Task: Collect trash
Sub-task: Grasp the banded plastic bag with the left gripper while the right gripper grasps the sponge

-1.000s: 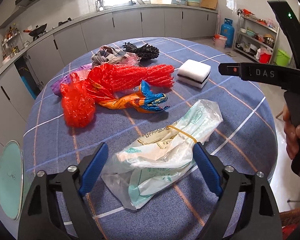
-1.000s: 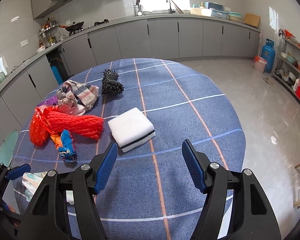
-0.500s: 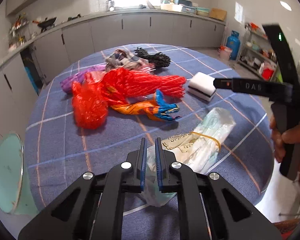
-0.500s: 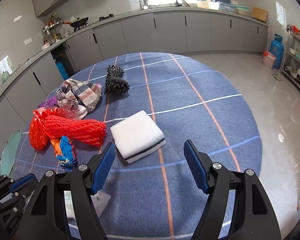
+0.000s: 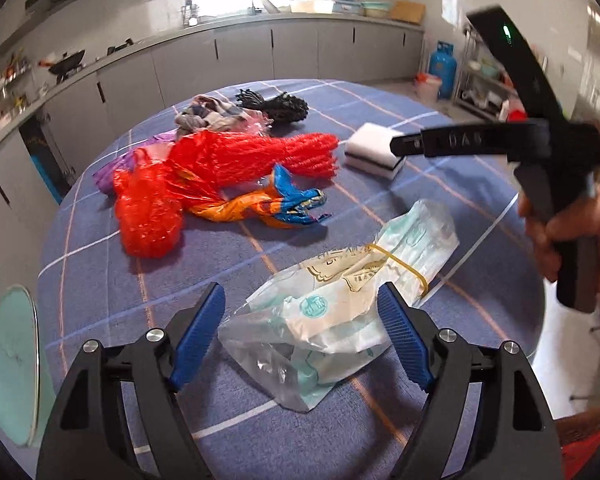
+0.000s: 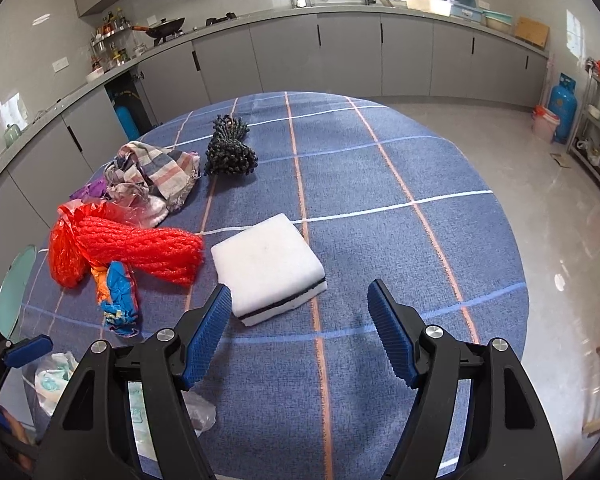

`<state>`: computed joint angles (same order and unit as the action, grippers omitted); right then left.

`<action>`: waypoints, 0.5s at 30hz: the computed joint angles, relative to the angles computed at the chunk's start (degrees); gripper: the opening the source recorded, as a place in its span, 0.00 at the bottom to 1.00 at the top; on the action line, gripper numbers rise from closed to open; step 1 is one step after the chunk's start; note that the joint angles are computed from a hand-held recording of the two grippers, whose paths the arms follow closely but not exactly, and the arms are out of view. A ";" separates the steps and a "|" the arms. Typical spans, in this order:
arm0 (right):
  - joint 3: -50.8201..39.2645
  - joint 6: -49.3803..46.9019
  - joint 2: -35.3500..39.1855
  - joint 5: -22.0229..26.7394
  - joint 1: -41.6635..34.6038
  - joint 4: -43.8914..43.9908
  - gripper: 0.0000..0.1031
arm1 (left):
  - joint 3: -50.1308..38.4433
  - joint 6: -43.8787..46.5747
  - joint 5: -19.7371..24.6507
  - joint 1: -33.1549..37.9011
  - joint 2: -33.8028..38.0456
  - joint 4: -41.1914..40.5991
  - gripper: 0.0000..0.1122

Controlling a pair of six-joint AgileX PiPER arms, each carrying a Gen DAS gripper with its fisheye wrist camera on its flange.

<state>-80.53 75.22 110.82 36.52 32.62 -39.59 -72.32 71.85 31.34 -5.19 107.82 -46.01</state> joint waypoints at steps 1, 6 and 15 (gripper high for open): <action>-0.04 -0.63 0.05 -0.47 -0.34 0.54 0.68 | -0.36 -0.24 0.19 -0.23 0.27 0.58 0.66; -3.17 -8.13 2.13 -1.40 -1.55 5.36 0.69 | -1.75 -0.51 1.32 -0.69 1.08 2.52 0.29; -5.89 -13.94 4.97 -1.75 -2.61 10.38 0.59 | -0.79 2.92 2.99 0.85 0.17 -2.03 0.15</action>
